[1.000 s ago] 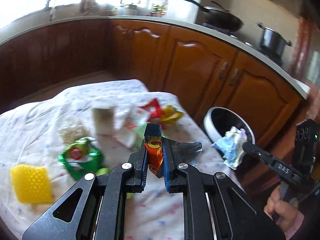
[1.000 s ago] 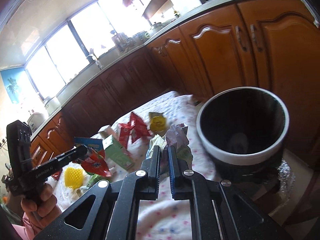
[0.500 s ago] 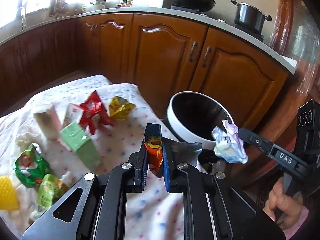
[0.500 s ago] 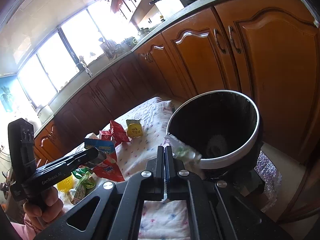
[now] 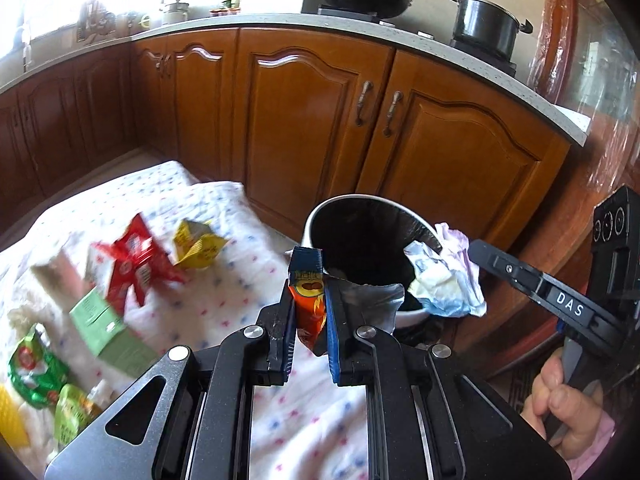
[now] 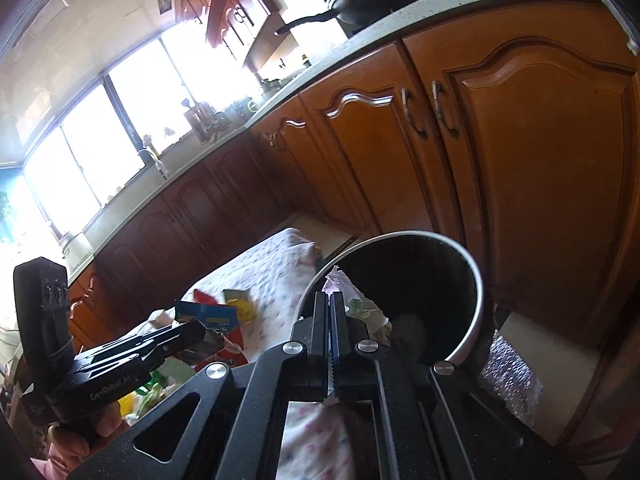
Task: Collect trash
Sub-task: 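Carry both items over the bin and open both tools to drop them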
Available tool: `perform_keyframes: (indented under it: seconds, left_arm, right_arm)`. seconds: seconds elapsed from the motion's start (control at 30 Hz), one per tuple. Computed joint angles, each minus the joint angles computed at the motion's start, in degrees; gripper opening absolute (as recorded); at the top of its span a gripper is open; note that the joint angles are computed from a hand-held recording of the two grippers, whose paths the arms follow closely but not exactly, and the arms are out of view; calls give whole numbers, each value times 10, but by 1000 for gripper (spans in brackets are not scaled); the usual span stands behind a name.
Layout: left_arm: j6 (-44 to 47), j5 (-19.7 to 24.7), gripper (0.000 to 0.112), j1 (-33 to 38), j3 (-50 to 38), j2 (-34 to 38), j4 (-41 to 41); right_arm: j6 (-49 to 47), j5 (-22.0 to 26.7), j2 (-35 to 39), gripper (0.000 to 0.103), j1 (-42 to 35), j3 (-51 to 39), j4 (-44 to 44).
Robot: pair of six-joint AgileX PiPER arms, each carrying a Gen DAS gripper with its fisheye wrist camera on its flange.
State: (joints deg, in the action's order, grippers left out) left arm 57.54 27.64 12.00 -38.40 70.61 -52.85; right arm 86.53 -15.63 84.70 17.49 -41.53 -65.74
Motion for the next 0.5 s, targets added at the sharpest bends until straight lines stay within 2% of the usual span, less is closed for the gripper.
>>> perform_keyframes:
  seconds: [0.27,0.5]
  left_arm:
    - [-123,-69,11,-114,-71,89,87]
    - [-214,-92,11,-162,-124,161,164]
  right_arm:
    - [60,-14,59,1,-46,-47,-79]
    - [88,-25,99,1,-62,-76,-114]
